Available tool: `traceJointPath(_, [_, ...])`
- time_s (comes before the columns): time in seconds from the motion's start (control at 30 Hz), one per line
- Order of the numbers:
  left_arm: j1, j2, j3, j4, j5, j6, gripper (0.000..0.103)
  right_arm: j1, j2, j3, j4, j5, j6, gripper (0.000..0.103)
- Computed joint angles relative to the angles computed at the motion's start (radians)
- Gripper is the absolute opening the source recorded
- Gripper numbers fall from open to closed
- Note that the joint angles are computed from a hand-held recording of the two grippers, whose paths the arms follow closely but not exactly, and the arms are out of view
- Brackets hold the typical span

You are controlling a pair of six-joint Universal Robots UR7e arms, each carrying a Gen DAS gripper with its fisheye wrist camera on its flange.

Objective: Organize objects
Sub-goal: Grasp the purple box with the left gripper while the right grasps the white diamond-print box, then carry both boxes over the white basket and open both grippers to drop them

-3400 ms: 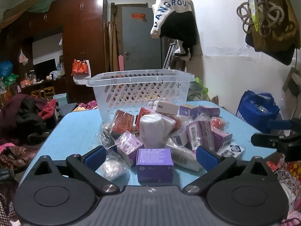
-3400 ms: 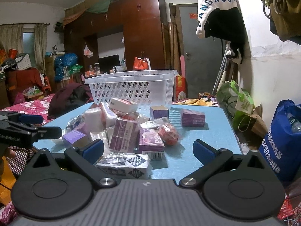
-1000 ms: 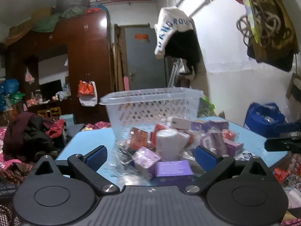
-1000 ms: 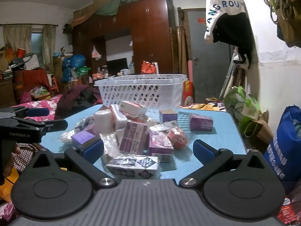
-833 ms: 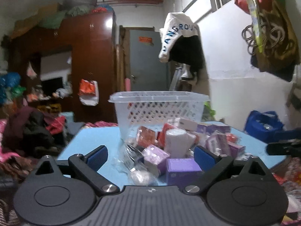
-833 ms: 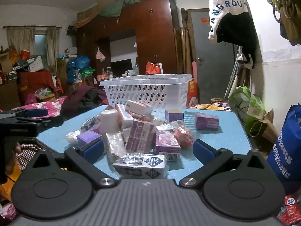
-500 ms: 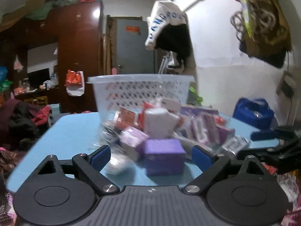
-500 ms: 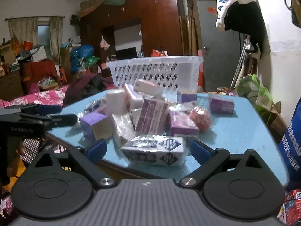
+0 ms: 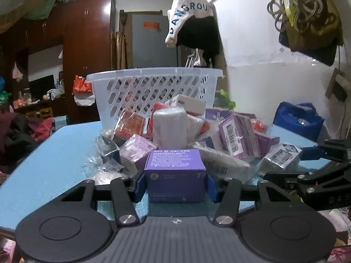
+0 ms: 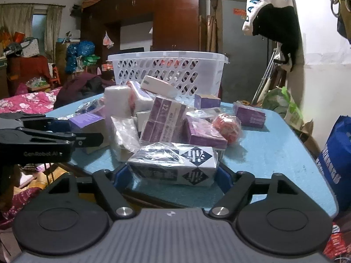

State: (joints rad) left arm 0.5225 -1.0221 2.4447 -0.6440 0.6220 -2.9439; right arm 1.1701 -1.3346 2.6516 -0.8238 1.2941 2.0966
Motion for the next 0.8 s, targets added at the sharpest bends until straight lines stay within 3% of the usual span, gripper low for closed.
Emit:
traceJointPath(0.2, [-0.026,-0.109,0.045,-0.067,0.011,0.061,0.057,-0.044,-0.156,0.027,0.104,-0.111,0.018,0.080])
traceJointPath(0.27, [-0.002,-0.137,0.021,-0.031,0.051,0.067,0.057,-0.007,-0.194,-0.003,0.162,-0.104,0.049,0.080])
traceJointPath(0.4, [0.069,-0.205,-0.073,0.025,0.155,0.167,0.057,0.170,-0.182,-0.169,0.317,-0.002,0.127,0.080])
traceJointPath(0.5, [0.133,-0.206,-0.218,0.140,0.215,0.180,0.057,0.301,-0.096,-0.371,0.467,0.073,0.198,0.080])
traceJointPath(0.57, [0.172,-0.175,-0.317,0.201,0.235,0.192,0.057,0.354,-0.018,-0.528,0.612,0.100,0.261,0.080])
traceJointPath(0.67, [0.241,-0.089,-0.514,0.346,0.234,0.167,0.057,0.450,0.099,-0.685,0.629,0.265,0.267,0.080])
traceJointPath(0.8, [0.321,0.019,-0.720,0.528,0.240,0.088,0.057,0.484,0.210,-0.821,0.711,0.350,0.271,0.080])
